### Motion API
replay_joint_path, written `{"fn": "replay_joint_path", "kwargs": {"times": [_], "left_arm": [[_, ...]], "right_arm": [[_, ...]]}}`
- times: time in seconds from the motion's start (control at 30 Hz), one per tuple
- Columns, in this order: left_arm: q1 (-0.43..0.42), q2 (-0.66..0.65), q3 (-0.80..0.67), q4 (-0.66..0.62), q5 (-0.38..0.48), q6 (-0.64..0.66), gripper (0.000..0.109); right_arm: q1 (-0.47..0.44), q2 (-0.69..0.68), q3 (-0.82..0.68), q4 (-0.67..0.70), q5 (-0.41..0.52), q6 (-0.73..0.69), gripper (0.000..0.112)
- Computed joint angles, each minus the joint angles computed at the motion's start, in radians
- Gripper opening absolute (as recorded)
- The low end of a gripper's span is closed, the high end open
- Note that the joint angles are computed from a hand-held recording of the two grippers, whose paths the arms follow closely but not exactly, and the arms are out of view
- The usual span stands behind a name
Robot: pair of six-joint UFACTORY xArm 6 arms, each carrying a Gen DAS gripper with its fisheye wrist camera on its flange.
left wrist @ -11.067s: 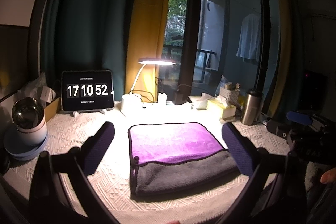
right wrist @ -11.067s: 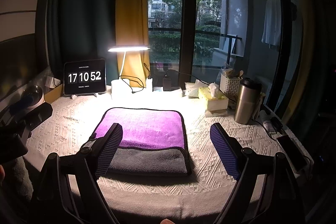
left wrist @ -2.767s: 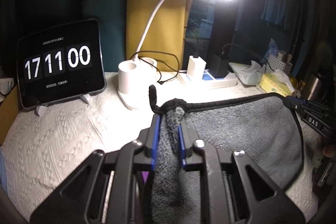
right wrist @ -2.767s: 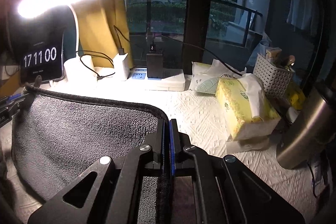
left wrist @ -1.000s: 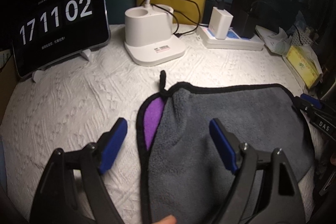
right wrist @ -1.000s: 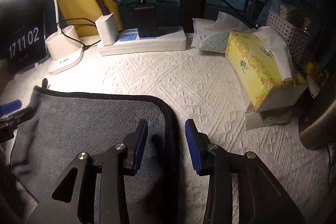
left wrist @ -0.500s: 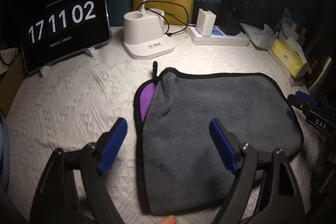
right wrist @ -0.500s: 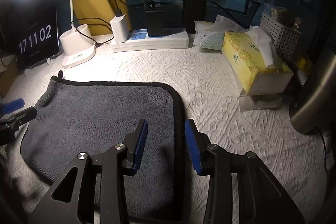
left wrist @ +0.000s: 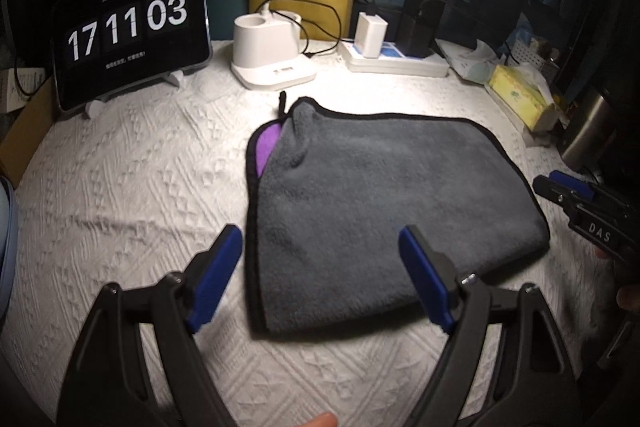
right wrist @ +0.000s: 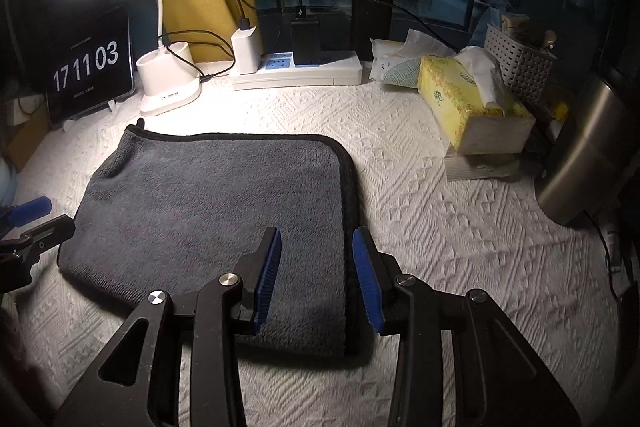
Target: Fold towel
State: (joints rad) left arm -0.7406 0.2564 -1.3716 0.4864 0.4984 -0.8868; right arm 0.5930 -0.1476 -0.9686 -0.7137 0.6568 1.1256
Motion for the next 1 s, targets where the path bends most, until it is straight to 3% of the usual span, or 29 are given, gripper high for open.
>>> {"fn": "replay_joint_path", "kwargs": {"times": [0.37,1.0], "left_arm": [[-0.034,-0.087,0.107,0.021,-0.019,-0.046,0.082],[-0.093,-0.258,0.286,0.164,-0.051,-0.214,0.082]], "right_arm": [[0.058,-0.078,0.062,-0.022,0.037,0.055,0.039],[0.201,-0.199,0.134,-0.084,0.148,0.178,0.039]]}}
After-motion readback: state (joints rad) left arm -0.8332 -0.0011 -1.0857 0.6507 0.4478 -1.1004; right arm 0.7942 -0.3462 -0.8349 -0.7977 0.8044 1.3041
